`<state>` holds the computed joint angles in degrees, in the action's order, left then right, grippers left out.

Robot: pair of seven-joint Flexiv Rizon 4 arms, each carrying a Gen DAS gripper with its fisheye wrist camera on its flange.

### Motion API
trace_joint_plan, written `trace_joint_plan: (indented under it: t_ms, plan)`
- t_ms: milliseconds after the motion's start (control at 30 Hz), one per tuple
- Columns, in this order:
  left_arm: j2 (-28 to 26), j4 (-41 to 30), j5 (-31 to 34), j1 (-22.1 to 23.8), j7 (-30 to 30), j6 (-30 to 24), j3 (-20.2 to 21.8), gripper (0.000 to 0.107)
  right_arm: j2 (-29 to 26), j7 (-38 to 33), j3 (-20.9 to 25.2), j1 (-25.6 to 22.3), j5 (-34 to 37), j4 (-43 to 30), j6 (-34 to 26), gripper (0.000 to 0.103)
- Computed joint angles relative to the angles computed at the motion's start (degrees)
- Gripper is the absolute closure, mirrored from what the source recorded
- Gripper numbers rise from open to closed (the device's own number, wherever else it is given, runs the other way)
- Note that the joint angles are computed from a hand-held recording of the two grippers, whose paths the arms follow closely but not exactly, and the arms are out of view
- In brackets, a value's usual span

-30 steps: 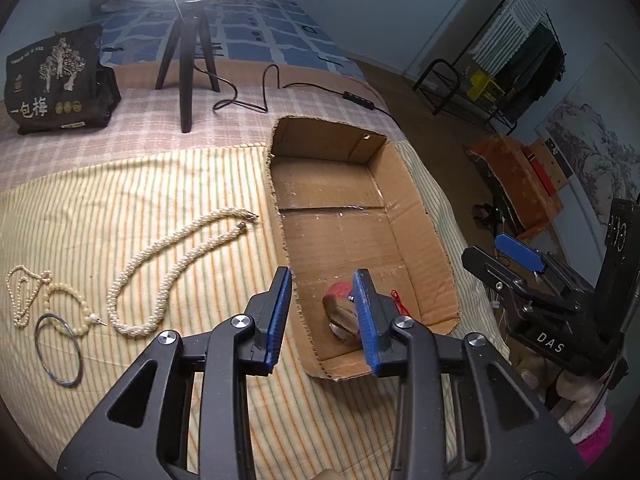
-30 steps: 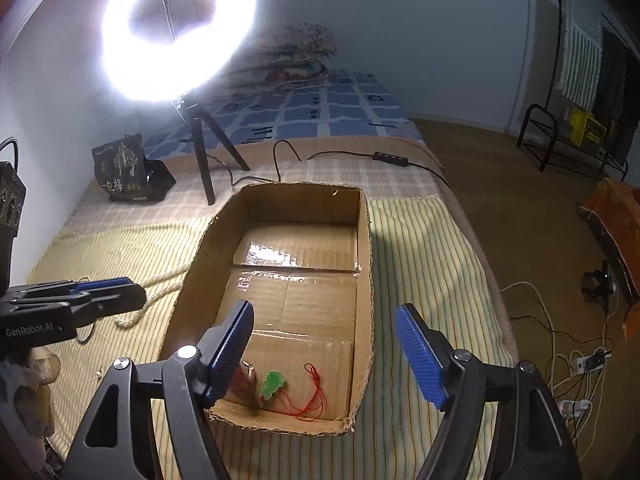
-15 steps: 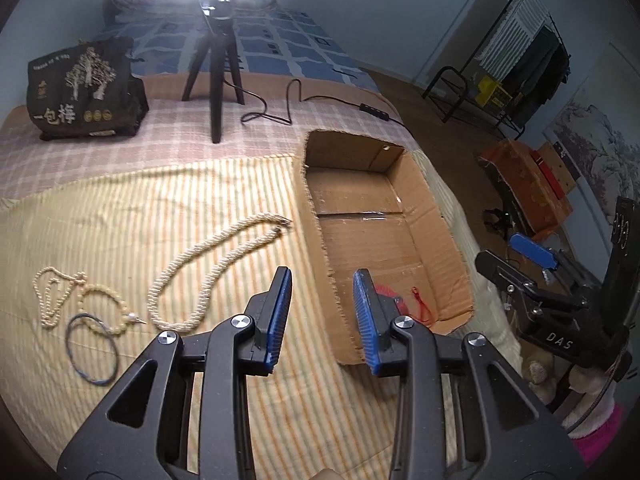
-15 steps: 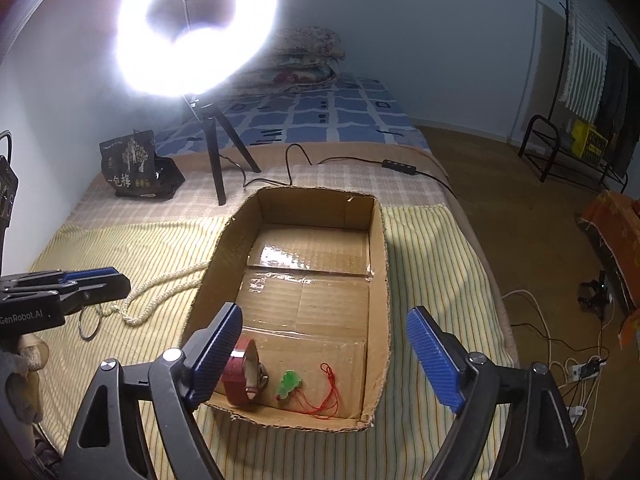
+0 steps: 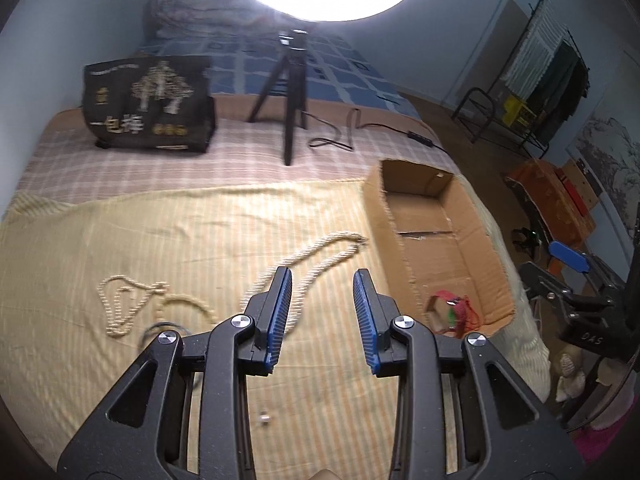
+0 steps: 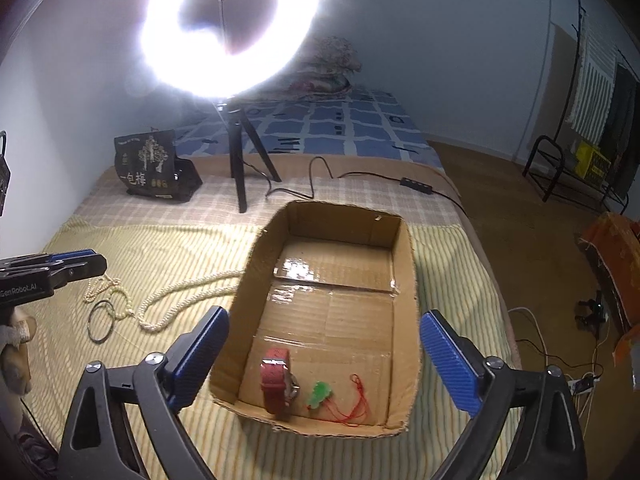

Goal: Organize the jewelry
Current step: 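Move right tool to pearl necklace while left tool moves to blue bangle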

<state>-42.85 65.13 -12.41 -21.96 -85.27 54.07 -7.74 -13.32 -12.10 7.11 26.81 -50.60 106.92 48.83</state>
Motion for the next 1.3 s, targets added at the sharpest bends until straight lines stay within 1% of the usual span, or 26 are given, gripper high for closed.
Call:
trace_joint_plan:
  t_ms: [67,167,367,433,567,633,800,833,900,1000,1033,1133,1200,1300]
  plan:
    - [0.8,1.2,0.2,0.5,-0.3,0.5,0.6,0.075,-0.5,0.0,0.0,0.4,0.1,-0.8,-0.6,0.000]
    - [1.8,2.7,0.9,1.1,-0.7,1.3,1.3,0.075,-1.7,-0.9,0.0,1.1,0.2,-2.4,-1.0,0.000]
    - [3.9,5.7,1.2,3.1,-0.7,2.0,1.9,0.075,-3.9,-2.6,-0.3,2.4,0.3,-5.0,1.8,0.001]
    - [4.6,6.7,1.3,3.8,-0.6,2.2,2.1,0.075,-5.0,-3.7,-0.6,3.2,0.2,-6.2,2.3,0.003]
    - [5.8,8.5,1.3,4.9,-0.7,2.2,2.4,0.075,-7.4,-6.9,-1.0,5.1,1.4,-9.3,1.1,0.017]
    - [6.4,9.5,1.5,5.4,-0.8,2.4,2.6,0.075,-8.9,-8.0,-1.5,6.1,1.7,-11.2,0.1,0.018]
    - [7.2,11.2,1.4,6.6,-1.1,1.5,3.0,0.075,-11.6,-10.6,-1.9,7.2,4.3,-14.2,1.2,0.018]
    - [7.3,11.4,1.5,6.7,-1.2,1.2,3.1,0.075,-12.3,-11.7,-1.9,7.2,5.2,-14.9,1.8,0.019]
    - [7.5,11.9,1.7,7.1,-1.4,0.8,3.3,0.075,-13.7,-13.7,-1.8,7.5,7.1,-16.3,2.2,0.026]
    - [7.6,12.7,1.4,7.8,-1.3,-0.1,3.2,0.075,-16.0,-18.0,-1.3,7.7,10.9,-18.7,2.4,0.030]
    - [7.6,12.9,1.3,7.9,-1.5,-0.4,3.3,0.075,-16.9,-19.2,-1.3,7.8,11.9,-19.3,2.9,0.030]
    - [7.2,12.9,1.4,8.1,-1.8,-1.6,3.4,0.075,-18.3,-20.4,-2.2,8.1,12.9,-19.0,8.3,0.030]
    - [7.0,12.9,1.2,8.4,-1.5,-2.6,3.2,0.075,-19.4,-22.4,-2.8,9.0,13.0,-19.9,7.7,0.029]
    - [6.6,12.9,1.2,8.4,-1.3,-3.5,3.0,0.075,-21.2,-27.7,-3.1,10.2,12.4,-21.7,6.6,0.029]
